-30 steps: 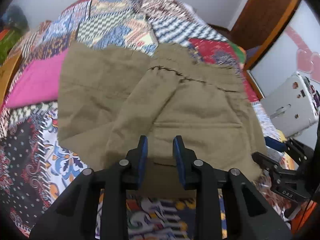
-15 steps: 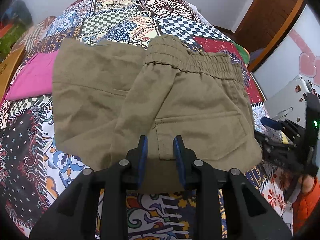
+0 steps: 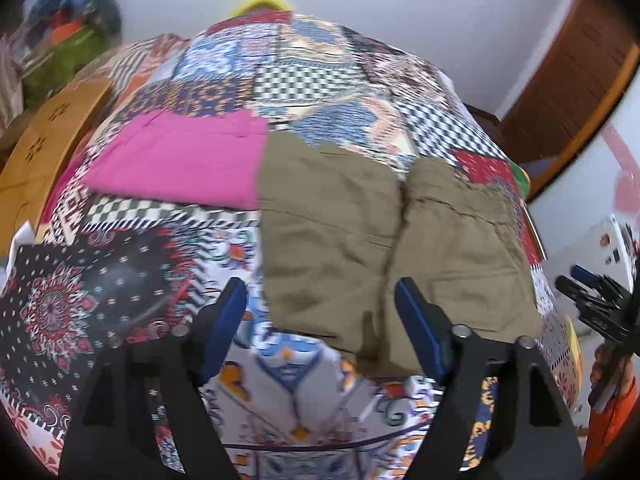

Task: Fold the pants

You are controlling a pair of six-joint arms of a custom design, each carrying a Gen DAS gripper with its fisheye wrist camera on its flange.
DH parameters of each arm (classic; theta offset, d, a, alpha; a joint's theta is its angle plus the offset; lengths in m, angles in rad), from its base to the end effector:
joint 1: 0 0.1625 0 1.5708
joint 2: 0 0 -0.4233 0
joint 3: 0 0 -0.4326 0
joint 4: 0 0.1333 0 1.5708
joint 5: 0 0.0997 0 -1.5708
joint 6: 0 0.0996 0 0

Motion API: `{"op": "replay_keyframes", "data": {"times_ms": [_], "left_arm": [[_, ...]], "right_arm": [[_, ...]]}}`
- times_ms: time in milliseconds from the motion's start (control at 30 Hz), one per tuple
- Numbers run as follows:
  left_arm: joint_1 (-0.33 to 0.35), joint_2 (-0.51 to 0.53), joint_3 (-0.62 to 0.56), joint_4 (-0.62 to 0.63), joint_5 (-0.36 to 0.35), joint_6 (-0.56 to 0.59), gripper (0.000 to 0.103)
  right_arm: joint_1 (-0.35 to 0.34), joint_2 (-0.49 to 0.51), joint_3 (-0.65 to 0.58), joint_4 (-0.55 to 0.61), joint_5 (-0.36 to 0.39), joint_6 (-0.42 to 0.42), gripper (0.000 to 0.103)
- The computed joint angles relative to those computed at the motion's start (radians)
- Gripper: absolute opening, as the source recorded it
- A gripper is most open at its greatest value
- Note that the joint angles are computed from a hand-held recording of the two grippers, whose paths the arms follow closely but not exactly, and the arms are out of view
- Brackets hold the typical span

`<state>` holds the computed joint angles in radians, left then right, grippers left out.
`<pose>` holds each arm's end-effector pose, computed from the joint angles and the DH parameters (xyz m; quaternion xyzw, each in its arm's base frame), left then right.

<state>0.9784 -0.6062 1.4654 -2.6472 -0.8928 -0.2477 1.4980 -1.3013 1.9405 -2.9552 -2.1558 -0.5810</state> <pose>-0.2533 -0.7269 0.0218 0.1253 0.9298 -0.2281 0.2602 0.0352 -0.5936 0.3190 0.1226 -0.8896 0.2439 0.3663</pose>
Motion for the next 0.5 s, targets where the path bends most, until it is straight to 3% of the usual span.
{"op": "replay_keyframes", "data": {"times_ms": [133, 233, 500], "left_arm": [[0.023, -0.006, -0.001, 0.022, -0.016, -0.024, 0.09], [0.033, 0.012, -0.021, 0.039, -0.044, -0.023, 0.09], [0.079, 0.098, -0.142, 0.123, -0.084, -0.016, 0.09]], "right_arm": [[0.009, -0.013, 0.001, 0.011, 0.041, 0.022, 0.071], [0.012, 0.002, -0.012, 0.024, 0.067, 0.035, 0.079], [-0.004, 0.065, -0.058, 0.118, 0.074, 0.106, 0.081]]}}
